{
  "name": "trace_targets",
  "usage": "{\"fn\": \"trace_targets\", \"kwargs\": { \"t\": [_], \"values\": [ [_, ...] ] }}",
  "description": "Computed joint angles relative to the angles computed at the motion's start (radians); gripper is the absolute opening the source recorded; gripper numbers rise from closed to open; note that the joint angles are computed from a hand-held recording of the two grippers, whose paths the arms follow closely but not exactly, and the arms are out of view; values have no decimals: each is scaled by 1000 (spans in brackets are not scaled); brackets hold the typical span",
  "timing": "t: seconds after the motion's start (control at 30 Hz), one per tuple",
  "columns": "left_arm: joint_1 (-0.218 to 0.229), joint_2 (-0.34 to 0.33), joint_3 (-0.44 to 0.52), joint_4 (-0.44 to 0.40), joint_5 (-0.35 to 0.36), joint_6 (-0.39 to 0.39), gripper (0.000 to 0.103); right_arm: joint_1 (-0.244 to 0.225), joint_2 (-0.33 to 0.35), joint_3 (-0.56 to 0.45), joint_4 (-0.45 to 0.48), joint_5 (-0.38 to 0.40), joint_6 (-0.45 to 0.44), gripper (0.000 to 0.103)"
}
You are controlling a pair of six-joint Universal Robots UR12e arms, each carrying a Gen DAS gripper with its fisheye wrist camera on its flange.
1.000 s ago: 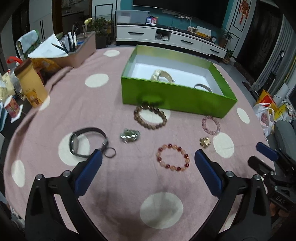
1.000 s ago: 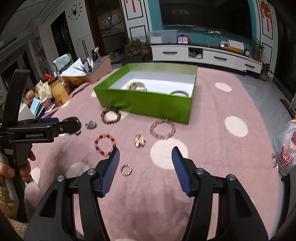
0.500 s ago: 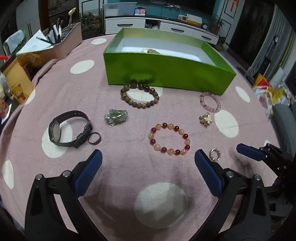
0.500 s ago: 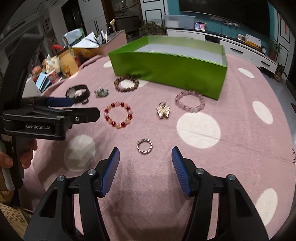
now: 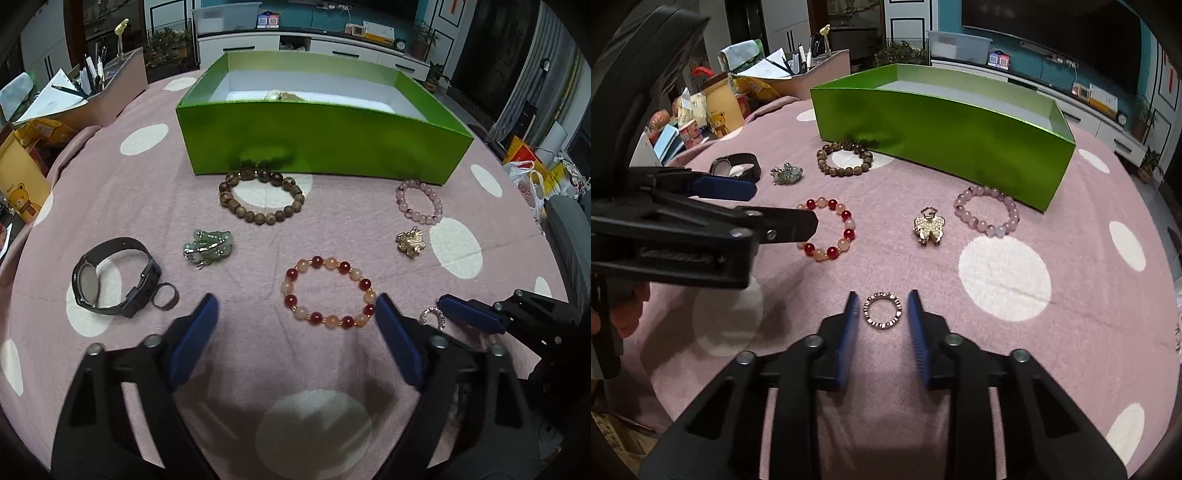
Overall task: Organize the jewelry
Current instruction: 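Grasp the small silver ring with the right tool while the left tool grasps the red bead bracelet, then carry the ring and bead bracelet into the green box and open both tools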
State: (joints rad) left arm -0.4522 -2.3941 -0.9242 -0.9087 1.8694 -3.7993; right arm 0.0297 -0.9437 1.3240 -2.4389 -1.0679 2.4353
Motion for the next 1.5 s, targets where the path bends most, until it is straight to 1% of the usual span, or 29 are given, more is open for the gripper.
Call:
{"fn": "trace_targets", "kwargs": {
  "t": [0.07,0.13,0.17,0.37,0.4,0.47,0.57,0.6,0.63,0.7,0.73,0.77,0.8,0.87,0.97,1.07,1.2,1.5],
  "values": [
    [1,-2,1,-7,-4,-8,80,1,-1,9,-24,-1,-11,23],
    [5,-5,2,-16,-19,-11,73,0,1,7,-25,3,-6,21],
    [7,-6,3,-19,-30,-12,66,0,2,5,-26,3,-1,21],
    [10,-8,3,-12,-32,-16,58,-9,1,9,-41,26,31,21],
    [10,-10,7,-19,-28,-17,55,-12,1,9,-42,32,34,21],
    [9,-18,26,-47,-15,-13,52,-14,-1,10,-51,36,41,21],
    [3,-36,65,-99,18,12,46,-18,-3,12,-62,48,51,21],
    [1,-41,73,-105,28,23,42,-20,-3,12,-68,52,57,21],
    [1,-40,70,-96,25,31,39,-22,-4,14,-73,56,61,21],
    [-1,-39,66,-84,29,51,31,-24,-4,14,-80,60,70,21],
    [-2,-37,62,-77,28,58,29,-25,-4,13,-84,63,73,21],
    [-2,-35,58,-71,26,63,22,-25,-4,12,-86,63,76,21],
    [0,-32,52,-63,16,62,11,-26,-3,11,-88,63,81,21],
    [5,-26,42,-54,-4,45,7,-26,-3,9,-92,62,90,21],
    [18,-3,-4,2,-60,8,7,-28,-5,12,-103,66,97,21],
    [20,9,-26,39,-73,-8,7,-30,-8,14,-116,66,103,21],
    [16,26,-48,97,-69,0,7,-34,-12,19,-144,76,117,21],
    [9,45,-49,167,-44,33,7,-40,-18,18,-177,98,141,21]
  ]
}}
